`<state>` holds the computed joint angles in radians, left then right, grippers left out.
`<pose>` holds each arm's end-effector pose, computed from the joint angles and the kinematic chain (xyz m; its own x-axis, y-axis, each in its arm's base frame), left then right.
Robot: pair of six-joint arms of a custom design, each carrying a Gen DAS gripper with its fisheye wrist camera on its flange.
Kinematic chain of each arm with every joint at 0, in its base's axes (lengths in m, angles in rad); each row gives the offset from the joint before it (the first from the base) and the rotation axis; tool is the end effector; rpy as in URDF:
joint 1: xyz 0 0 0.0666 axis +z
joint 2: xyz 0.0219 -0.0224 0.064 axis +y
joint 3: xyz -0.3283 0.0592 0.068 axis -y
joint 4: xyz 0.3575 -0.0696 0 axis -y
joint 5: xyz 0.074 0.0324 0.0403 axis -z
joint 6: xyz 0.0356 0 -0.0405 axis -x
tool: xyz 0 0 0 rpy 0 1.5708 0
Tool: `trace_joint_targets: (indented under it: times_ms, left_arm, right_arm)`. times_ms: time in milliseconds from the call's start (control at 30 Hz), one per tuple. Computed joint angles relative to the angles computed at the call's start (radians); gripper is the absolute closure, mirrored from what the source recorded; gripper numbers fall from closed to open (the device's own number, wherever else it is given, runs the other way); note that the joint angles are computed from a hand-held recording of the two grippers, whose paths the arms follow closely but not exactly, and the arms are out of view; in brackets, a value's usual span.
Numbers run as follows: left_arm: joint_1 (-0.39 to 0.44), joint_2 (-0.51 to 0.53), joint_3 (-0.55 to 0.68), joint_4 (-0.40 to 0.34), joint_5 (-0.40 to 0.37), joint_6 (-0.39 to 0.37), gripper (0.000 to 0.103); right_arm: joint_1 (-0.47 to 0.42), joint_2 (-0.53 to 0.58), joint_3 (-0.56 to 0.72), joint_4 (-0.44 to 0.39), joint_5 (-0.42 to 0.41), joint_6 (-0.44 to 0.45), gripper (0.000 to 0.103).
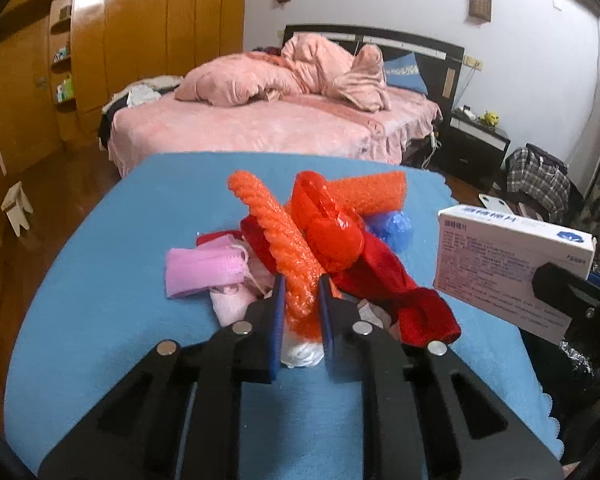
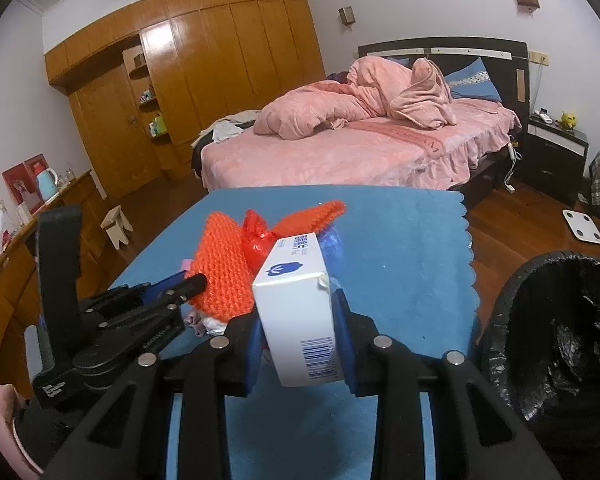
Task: Collect trash
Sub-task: 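Grasp the orange twisted mesh tube with the left gripper while the right lifts the box, then carry both held items over the black bin and open both grippers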
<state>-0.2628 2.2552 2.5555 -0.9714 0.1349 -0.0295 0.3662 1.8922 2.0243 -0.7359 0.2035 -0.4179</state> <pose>0.6834 -0.1892 0.3796 -0.5896 0.1889 -0.7853 0.3767 0.9244 -0.0605 0.5947 0.2199 0.4057 -0.5638 0.2095 -0.7989 0.0366 0.9727 0.2292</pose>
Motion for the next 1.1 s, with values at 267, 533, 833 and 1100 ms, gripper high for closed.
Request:
trace_joint_targets:
  times_ms: [267, 533, 833, 1100]
  left_arm:
    - [0.009, -0.201, -0.281, 0.231, 0.060, 0.031, 0.091]
    - [-0.034, -0.276, -0.326, 0.234, 0.149, 0.019, 0.091]
    - [-0.137, -0.220, -0.254, 0.154, 0.252, -0.030, 0.091]
    - [-0.237, -0.023, 0.034, -0.003, 0.335, -0.072, 0.090]
  right_arm:
    - [-0.001, -0.055, -0.058, 0.040, 0.034, -0.001, 0.071]
    - [-0.026, -0.191, -0.207, 0.100, 0.106, -0.006, 0.071]
    - [-0.117, -0.375, -0.432, 0.083, 0.214, -0.072, 0.074]
    - [-0.211, -0.467, -0.593, 0.043, 0.257, -0.137, 0.074]
